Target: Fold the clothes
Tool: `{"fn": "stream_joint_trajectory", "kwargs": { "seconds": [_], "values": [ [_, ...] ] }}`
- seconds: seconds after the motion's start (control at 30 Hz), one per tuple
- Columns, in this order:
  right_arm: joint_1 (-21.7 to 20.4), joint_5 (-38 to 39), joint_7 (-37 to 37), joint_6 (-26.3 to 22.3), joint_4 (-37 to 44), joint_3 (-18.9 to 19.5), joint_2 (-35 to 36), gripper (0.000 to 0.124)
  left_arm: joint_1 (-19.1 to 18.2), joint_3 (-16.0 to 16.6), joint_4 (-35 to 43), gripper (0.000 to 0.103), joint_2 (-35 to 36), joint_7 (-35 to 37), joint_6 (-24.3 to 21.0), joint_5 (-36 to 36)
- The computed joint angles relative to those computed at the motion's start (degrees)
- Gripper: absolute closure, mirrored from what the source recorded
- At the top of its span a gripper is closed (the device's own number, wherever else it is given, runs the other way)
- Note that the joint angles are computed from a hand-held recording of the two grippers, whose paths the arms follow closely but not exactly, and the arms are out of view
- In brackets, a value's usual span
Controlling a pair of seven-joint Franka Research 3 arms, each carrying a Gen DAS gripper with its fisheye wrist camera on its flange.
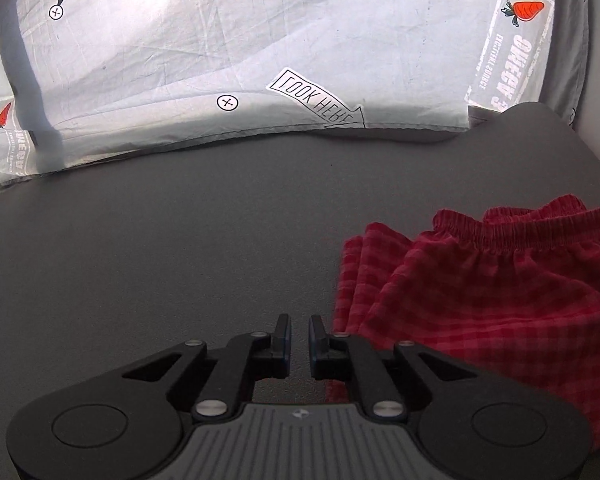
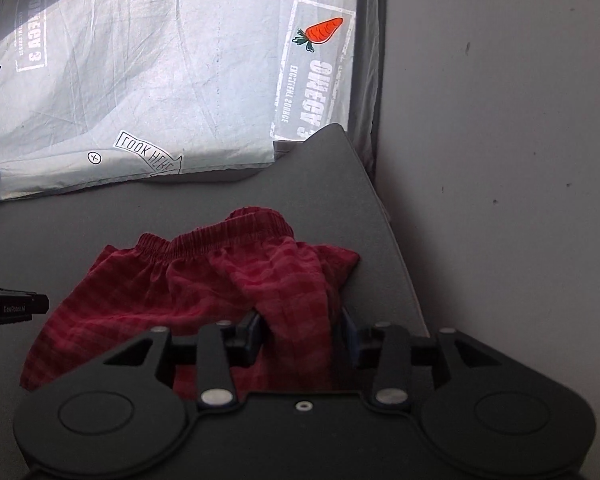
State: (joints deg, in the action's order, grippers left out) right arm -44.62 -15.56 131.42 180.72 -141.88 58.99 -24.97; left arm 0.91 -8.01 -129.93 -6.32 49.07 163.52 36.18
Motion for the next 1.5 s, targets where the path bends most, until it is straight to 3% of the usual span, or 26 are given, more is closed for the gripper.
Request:
{"fn": "stream_joint_trajectory", "kwargs": {
  "seconds": [0.13,0.23,0.33,0.4,0.43,0.47,0.53,0.6,0.7,0.77,0.87,0.97,1.13,1.2,1.3,1.43,1.5],
  "values": [
    [-4.04,1.39,1.83,1.97,-1.77,4.00,-9.46,0.066,1.21,-1.22,-2.53,0.088,-2.53,-2.99,7.61,6.50],
    [-6.79,1.68,-0.83,4.33,-1.66,6.70,-13.65,0.067,-1.52,-0.39,-4.38,0.086,-1.65,3.77,12.93,2.74],
    [-6.05,2.79,-4.31,4.28,-0.63,5.87,-10.10,0.068,-2.29,-1.37,-4.68,0.086,0.14,6.30,12.06,0.22],
    [-4.10,5.24,-4.86,4.91,-1.08,3.93,-7.64,0.082,-1.98,-2.01,-4.55,0.086,1.05,5.43,10.93,0.92],
    [-2.53,6.30,-5.45,5.42,-1.54,2.45,-6.19,0.100,-1.52,-2.32,-4.50,0.086,1.47,3.94,10.88,2.57],
    [-0.78,7.05,-6.44,6.01,-1.92,0.85,-4.35,0.110,-1.19,-2.52,-4.43,0.086,1.91,2.39,10.81,4.29],
    [2.11,8.21,-8.56,7.11,-2.56,-1.66,-1.38,0.115,-0.18,-3.15,-3.70,0.086,2.64,-3.33,9.97,11.67],
    [-0.81,7.95,-10.95,5.91,-2.01,1.94,-1.39,0.117,-0.20,-3.02,-2.76,0.086,3.11,-8.04,8.92,17.67],
    [-5.89,7.64,-11.56,2.59,-0.25,7.80,-0.12,0.119,-1.10,-1.94,-2.35,0.080,3.31,-8.83,8.43,18.56],
    [-9.98,6.76,-9.68,0.16,0.88,11.84,-0.34,0.119,-1.53,-1.12,-2.45,0.076,3.45,-7.29,8.88,16.32],
    [-12.24,5.91,-6.07,-2.69,1.21,13.72,-2.59,0.120,-2.51,0.27,-3.22,0.067,3.63,1.00,9.93,5.40],
    [-11.20,4.40,-4.27,-4.40,0.95,12.25,-2.05,0.121,-2.66,0.59,-3.54,0.059,3.71,5.51,10.23,-0.08],
    [-5.38,2.64,-0.91,-1.72,-1.16,6.72,-6.13,0.115,-4.04,0.95,-4.35,0.060,2.40,13.84,8.63,-13.01],
    [-2.40,3.10,-0.61,1.44,-2.47,4.49,-6.60,0.113,-3.99,0.73,-5.85,0.060,0.98,14.34,9.98,-14.02],
    [-0.81,3.31,-3.38,3.12,-2.94,4.44,-5.58,0.113,-2.77,-0.68,-7.08,0.059,-0.05,12.76,9.88,-10.95],
    [-1.30,3.20,-5.63,-0.75,-2.07,5.93,-2.23,0.113,-0.18,-2.38,-8.02,0.057,-0.20,6.18,11.04,-2.30],
    [-1.68,1.86,-5.44,-2.76,-1.57,6.16,-0.52,0.114,-3.16,0.24,-8.26,0.057,-0.20,12.18,10.99,-9.21]
  ]
}}
